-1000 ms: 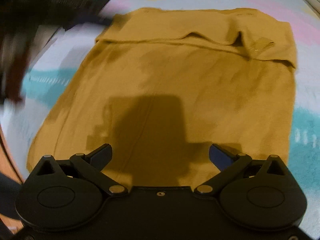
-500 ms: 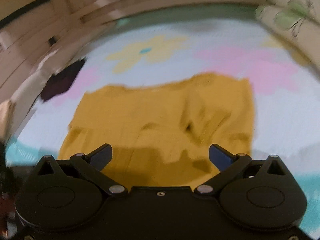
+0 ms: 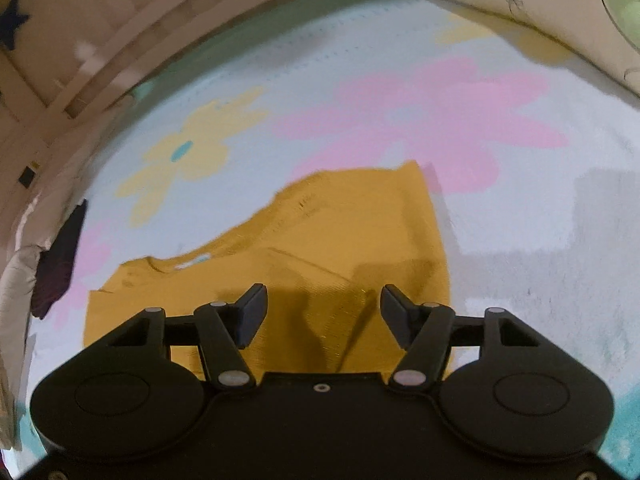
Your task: Fold small clothes
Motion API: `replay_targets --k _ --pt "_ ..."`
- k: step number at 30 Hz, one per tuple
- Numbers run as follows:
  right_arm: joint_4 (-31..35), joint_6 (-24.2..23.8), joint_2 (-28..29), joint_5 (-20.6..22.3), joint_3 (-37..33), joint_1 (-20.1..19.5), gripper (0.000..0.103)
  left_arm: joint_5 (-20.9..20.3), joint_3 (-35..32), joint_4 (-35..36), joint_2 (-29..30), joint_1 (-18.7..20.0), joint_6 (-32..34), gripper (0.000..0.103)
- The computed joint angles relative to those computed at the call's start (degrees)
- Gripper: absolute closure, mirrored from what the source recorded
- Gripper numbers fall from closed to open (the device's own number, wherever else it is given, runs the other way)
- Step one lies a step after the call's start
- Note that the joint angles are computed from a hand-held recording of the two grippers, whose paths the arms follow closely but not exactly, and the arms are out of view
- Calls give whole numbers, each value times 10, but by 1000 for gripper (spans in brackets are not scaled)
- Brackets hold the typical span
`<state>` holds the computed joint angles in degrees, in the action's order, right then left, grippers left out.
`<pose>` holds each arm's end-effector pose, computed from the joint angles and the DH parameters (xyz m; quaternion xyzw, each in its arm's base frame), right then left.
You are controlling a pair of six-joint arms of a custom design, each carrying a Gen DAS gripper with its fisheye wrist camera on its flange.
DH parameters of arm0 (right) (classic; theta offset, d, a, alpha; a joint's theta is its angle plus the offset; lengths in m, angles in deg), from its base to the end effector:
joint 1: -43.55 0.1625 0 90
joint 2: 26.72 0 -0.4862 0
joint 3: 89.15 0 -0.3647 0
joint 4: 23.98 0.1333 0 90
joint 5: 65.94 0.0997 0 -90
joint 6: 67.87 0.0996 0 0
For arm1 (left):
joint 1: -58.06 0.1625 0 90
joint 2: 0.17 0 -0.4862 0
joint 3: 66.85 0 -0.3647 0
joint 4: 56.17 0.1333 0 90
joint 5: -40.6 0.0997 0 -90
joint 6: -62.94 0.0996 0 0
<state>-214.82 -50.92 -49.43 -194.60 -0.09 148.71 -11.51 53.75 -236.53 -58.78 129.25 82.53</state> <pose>0.2572 -0.6773 0.0085 -0.1122 -0.8996 0.3563 0.2264 0.0069 -0.5829 0.2338 0.2264 0.8921 -0.2296 0.3163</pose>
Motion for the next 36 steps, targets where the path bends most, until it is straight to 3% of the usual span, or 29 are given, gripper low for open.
replay_targets --k 4,7,10,11,12,16,18,23,25,26,28,30,34,36 --pt "-2 10 2 34 5 -16 37 1 -1 1 0 -1 -11 36" --pt "-18 10 3 57 11 -23 50 2 4 -9 1 -1 -7 35" --pt "-14 5 2 69 12 -26 76 6 7 -18 3 -3 -6 34" --pt "-9 3 1 71 12 -25 90 6 8 -18 2 -3 -6 34" --pt "-9 -2 1 68 11 -23 91 6 8 -17 2 -3 -7 34" --pt "-55 -106 11 -5 -18 5 91 4 5 -8 -1 -2 -15 34" --pt "-77 -135 12 -44 -28 13 92 4 5 -10 -1 -1 -15 34" --pt "-56 -120 8 -101 -23 7 92 3 6 -9 -3 0 -12 34" --pt "-59 -103 -1 -68 -1 -5 90 1 3 -2 -5 1 -11 34" --pt "-70 -102 -2 -60 5 -8 82 0 1 3 -5 1 -12 34" --pt "-83 -103 -5 -52 12 -12 76 1 -6 15 -6 1 -18 34" --pt "-104 -110 -8 -44 18 -12 47 1 -21 41 -8 2 -30 35" --pt "-134 -115 -15 -51 26 -11 40 13 -61 60 2 6 -47 35" --pt "-145 -110 -19 -53 34 -11 31 26 -82 41 15 6 -42 35"
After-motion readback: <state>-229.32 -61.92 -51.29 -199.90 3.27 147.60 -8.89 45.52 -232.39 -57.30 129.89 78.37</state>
